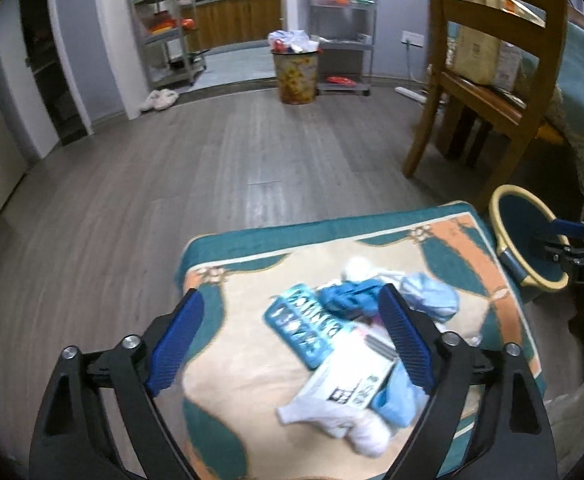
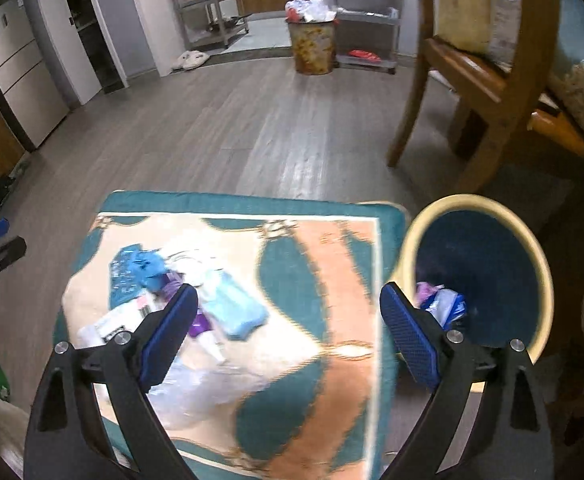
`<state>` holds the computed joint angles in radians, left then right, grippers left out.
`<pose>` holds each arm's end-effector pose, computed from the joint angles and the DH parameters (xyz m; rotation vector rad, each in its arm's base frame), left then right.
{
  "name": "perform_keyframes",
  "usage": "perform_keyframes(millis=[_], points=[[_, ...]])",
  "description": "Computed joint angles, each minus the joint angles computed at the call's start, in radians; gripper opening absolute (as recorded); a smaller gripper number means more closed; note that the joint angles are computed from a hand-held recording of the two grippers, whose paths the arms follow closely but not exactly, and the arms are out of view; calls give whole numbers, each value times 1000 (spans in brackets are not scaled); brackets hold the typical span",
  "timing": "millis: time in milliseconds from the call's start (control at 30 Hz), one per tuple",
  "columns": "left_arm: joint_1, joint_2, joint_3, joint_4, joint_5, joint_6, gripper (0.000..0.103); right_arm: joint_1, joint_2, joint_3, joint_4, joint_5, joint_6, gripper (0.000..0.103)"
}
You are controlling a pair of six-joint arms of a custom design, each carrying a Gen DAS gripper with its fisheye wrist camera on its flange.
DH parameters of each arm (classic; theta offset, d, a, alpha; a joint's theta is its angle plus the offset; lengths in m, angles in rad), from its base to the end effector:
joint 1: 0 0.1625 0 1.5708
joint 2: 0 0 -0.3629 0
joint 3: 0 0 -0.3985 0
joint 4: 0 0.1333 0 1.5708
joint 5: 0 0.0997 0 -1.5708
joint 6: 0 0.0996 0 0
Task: Collect trash
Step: 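Move both open tools back over the remaining trash on the cushion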
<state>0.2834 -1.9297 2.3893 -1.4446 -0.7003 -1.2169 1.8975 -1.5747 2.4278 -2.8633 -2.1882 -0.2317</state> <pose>-0.2076 -0.2786 0.2169 0.3897 2.2096 -0.7713 0.1953 -0.3408 0.1941 0.5148 -2.4377 0.5920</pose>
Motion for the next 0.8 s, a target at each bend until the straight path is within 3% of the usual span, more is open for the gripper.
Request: perform_keyframes(millis=[367, 633, 800], points=[[37, -116, 31, 142, -26, -51, 90, 44, 168, -26, -10, -26, -19, 91], [106, -65, 47, -5, -23, 32, 91, -2, 236, -40, 13, -50, -43, 91], [175, -3, 65, -183, -4, 128, 91, -46, 311, -57, -33, -48, -134, 90]])
